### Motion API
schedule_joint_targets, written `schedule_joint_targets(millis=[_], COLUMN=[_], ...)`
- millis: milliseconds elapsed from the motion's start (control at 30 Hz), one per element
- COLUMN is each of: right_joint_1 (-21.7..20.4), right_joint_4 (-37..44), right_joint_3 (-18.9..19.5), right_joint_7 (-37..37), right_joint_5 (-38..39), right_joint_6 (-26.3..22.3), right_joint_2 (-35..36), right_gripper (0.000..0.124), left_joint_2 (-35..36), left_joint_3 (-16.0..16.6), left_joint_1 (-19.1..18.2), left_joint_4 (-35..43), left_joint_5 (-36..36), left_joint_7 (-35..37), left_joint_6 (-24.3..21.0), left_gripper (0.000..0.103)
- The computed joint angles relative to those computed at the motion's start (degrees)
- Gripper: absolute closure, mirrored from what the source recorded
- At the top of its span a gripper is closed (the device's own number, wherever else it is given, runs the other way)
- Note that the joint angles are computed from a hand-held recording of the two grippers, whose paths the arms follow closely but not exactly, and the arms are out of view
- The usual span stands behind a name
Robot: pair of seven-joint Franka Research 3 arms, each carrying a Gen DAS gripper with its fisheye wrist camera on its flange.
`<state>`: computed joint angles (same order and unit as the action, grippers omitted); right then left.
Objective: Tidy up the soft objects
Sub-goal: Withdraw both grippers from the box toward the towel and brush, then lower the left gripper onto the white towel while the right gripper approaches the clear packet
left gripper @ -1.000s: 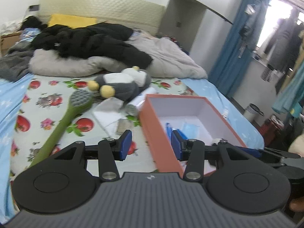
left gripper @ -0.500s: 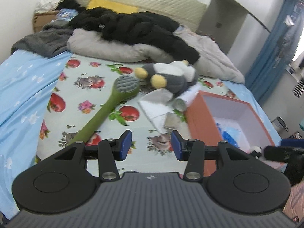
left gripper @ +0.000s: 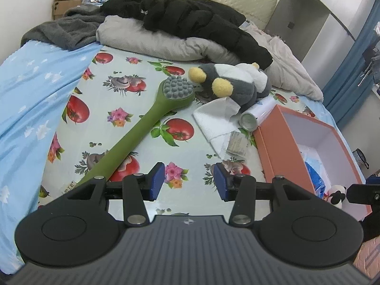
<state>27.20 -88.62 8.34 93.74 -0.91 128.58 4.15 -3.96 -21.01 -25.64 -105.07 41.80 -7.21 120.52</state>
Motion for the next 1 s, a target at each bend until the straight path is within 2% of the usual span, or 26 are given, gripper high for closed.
schedule_joint_targets(millis=[333, 733, 867, 1000], right_joint_1=[1.51, 2.06, 2.08, 2.16], right_joint_4=[5.18, 3.64, 5.28, 4.58], right_joint_3=[-0.46, -0.32, -0.39, -0.74], right_joint_7=[2.63, 2.88, 3.56, 4.65], right_joint_5=[-2.72, -3.09, -2.36, -2.97], right_joint_6=[-3.41, -2.12, -4.00, -2.79], right_joint_2=[4.11, 3.00, 4.40, 4.10], right_gripper=[0.033, 0.033, 0.033, 0.033], left_joint_2=[-1.77, -1.21, -1.25, -1.73], left_joint_3=[0.45, 0.23, 0.32, 0.43], left_joint_1=[1.22, 1.69, 1.69, 1.77], left_joint_4=[-3.35, -3.63, -3.84, -4.44], left_joint_5=[-1.17, -0.99, -0.85, -0.95], left_joint_7=[-1.11, -1.67, -1.95, -2.38], left_joint_6=[2.14, 3.70, 3.97, 4.86], left_gripper=[0.052, 0.052, 0.052, 0.052])
